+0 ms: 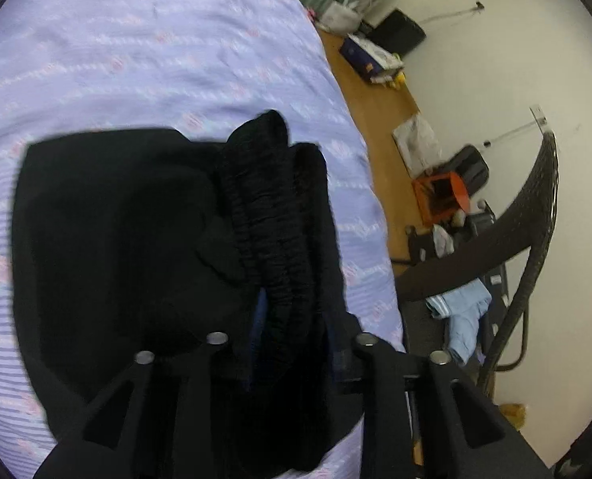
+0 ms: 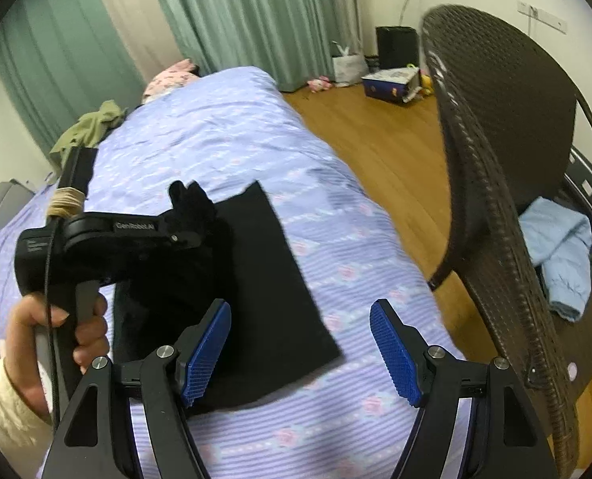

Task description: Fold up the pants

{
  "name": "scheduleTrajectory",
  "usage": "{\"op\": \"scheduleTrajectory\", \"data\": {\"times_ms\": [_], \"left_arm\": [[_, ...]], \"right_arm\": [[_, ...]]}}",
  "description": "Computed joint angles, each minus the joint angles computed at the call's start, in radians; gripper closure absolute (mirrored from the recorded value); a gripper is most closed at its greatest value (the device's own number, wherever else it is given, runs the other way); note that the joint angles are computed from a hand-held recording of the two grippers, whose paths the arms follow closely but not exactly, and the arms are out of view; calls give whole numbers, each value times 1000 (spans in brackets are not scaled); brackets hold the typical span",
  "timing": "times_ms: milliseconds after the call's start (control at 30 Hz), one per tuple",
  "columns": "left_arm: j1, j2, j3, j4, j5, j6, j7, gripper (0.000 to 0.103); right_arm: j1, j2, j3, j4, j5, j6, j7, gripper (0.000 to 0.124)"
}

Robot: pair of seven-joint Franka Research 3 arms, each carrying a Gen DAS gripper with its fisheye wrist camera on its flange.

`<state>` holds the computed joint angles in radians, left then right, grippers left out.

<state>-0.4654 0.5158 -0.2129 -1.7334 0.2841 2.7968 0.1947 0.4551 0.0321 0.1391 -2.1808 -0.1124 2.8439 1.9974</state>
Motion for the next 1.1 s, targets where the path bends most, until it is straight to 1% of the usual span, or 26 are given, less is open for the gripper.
{"op": "scheduleTrajectory", "data": {"times_ms": [33,67,100,167,200,233,300,333,367,400,433,500,533,633,700,767,833,867,900,933,967,1067,1100], "left_arm": [[16,12,-23,7,-16,36,24,62],[10,11,-22,9,-13,50,29,52],[-4,6,-8,9,-2,53,23,49],[-54,-37,47,-14,61,53,-21,47],[-66,-60,60,-32,87,45,-35,46],[-82,-86,75,-52,120,22,-55,44],[-96,-132,86,-91,180,-44,-89,42],[-103,-161,88,-114,217,-95,-109,41],[-110,-196,84,-143,247,-177,-120,40],[-107,-210,73,-156,261,-216,-125,40],[-104,-233,63,-183,277,-262,-131,39],[-91,-268,34,-228,281,-342,-135,38],[-79,-283,19,-256,274,-360,-137,38],[-42,-309,-23,-329,250,-346,-165,38],[-24,-316,-37,-362,240,-321,-186,38],[-13,-312,-48,-384,233,-289,-201,37],[-11,-279,-53,-372,230,-269,-206,37],[-10,-276,-54,-374,227,-263,-206,37],[-9,-268,-53,-377,222,-248,-210,37],[-9,-263,-54,-375,217,-245,-208,37],[-10,-261,-55,-373,213,-244,-206,37],[-15,-257,-55,-362,212,-242,-192,37],[-18,-259,-54,-360,218,-240,-190,37]], "right_arm": [[-3,-5,-2,-9,5,3,-6,50],[-6,-5,-3,-11,17,6,-17,50],[-9,-7,-3,-16,32,11,-28,50],[-14,-6,-3,-18,65,24,-57,50],[-15,-5,-2,-19,81,31,-74,50],[-17,-1,1,-16,116,40,-112,50],[-19,21,14,1,222,59,-223,50],[-24,42,27,19,306,67,-310,50],[-28,64,38,40,370,62,-379,50],[-35,93,52,70,436,50,-453,50],[-36,118,60,93,474,40,-498,50],[-33,170,62,144,504,6,-551,50],[-32,200,65,171,516,-4,-576,50],[-31,276,72,243,545,-54,-618,53],[-5,319,47,285,509,-87,-591,57],[9,355,33,319,485,-108,-572,57],[13,386,29,351,475,-139,-556,57],[28,405,13,374,449,-163,-528,60],[40,417,0,387,424,-181,-504,72],[41,430,-1,403,412,-204,-497,72],[53,433,-12,407,389,-210,-477,74],[70,416,-20,395,328,-201,-477,87],[103,400,-53,379,264,-181,-442,88]]}}
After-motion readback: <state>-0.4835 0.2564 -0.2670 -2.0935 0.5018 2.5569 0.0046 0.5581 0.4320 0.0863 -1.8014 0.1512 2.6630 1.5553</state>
